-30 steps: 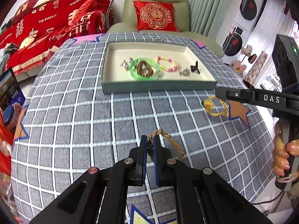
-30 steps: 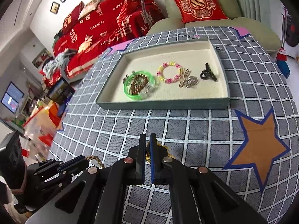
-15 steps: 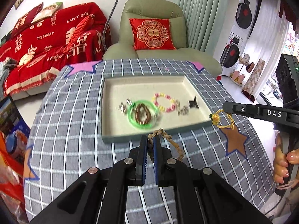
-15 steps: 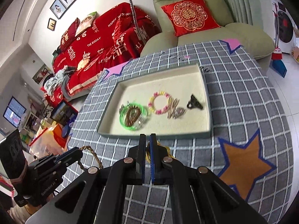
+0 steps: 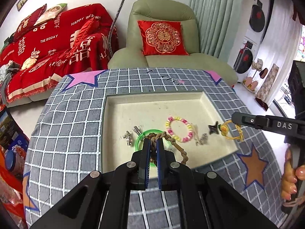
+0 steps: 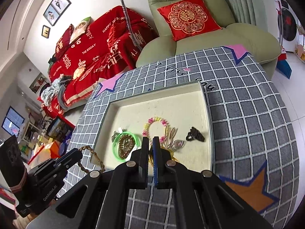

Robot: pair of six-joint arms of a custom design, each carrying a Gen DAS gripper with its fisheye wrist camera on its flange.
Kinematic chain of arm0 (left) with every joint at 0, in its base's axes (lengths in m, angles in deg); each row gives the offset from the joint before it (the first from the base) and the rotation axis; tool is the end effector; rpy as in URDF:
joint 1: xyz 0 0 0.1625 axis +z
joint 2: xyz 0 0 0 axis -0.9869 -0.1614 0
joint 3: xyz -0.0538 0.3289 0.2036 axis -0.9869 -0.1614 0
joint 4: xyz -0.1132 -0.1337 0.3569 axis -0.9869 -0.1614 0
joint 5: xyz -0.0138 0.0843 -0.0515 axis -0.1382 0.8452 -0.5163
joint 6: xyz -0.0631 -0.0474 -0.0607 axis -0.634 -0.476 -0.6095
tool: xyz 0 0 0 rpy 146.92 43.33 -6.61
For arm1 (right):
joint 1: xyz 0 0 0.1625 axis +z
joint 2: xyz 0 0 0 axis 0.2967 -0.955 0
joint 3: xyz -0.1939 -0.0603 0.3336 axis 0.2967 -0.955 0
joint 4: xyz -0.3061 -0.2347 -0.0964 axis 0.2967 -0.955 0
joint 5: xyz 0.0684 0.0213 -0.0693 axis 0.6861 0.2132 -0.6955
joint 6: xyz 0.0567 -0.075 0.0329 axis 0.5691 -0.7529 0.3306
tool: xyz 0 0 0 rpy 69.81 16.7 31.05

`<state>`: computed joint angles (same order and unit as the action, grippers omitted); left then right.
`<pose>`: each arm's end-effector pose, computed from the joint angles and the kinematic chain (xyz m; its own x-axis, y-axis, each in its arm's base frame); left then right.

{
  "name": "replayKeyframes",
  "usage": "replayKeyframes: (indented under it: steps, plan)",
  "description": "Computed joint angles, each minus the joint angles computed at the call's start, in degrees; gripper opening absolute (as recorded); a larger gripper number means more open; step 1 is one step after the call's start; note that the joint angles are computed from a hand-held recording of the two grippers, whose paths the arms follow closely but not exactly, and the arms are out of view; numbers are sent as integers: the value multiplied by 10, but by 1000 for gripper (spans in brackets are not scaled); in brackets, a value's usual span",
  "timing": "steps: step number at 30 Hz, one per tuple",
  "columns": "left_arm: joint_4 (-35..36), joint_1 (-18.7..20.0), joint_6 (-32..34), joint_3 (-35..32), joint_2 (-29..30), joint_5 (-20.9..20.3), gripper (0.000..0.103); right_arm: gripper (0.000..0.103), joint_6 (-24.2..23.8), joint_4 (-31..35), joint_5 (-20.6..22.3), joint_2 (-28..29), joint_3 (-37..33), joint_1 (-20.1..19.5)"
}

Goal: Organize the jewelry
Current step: 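Carry both bracelets into the tray and open both tools to release them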

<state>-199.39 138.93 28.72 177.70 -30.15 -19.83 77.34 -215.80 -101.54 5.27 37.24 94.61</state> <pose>-0.1665 -0.6011 0.2166 -0.6544 0.5818 -0.4830 0.7326 0.6459 -0.2147 0.2745 -0.4941 0.1593 -0.9128 0.2781 0.2992 -0.0291 0.6862 -0.7268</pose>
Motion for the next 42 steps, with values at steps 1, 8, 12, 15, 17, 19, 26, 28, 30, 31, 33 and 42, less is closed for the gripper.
replayKeyframes:
  steps: [1,8,12,15,17,19,26,28,30,31,33,42]
  plan:
    - [-2,1,1,-4,7,2,17,4,-2,0,3,4,-3,-5]
    - [-25,12,8,-26,54,14,17,4,-15,2,14,28,-26,-33]
    - [-39,17,6,-38,75,17,17,4,-24,-11,9,40,-32,-45]
    - [-56,16,18,-40,87,26,17,4,-28,-22,8,49,-33,-54]
    - [-69,15,30,-37,93,34,18,4,-28,-27,13,53,-31,-60]
    - [-74,15,34,-35,96,39,18,4,-28,-29,16,57,-31,-65]
    - [-78,16,32,-36,107,52,18,4,-30,-28,22,70,-33,-73]
    - [-88,15,36,-32,107,58,18,4,-31,-25,24,74,-36,-74]
    - [-93,13,41,-30,109,63,18,4,-32,-22,22,77,-38,-75]
    - [-93,13,42,-30,110,65,18,4,-32,-22,22,79,-39,-76]
    - [-96,13,44,-28,111,66,18,4,-30,-23,24,81,-38,-78]
    - [-98,12,42,-29,117,78,18,5,-30,-19,27,82,-37,-82]
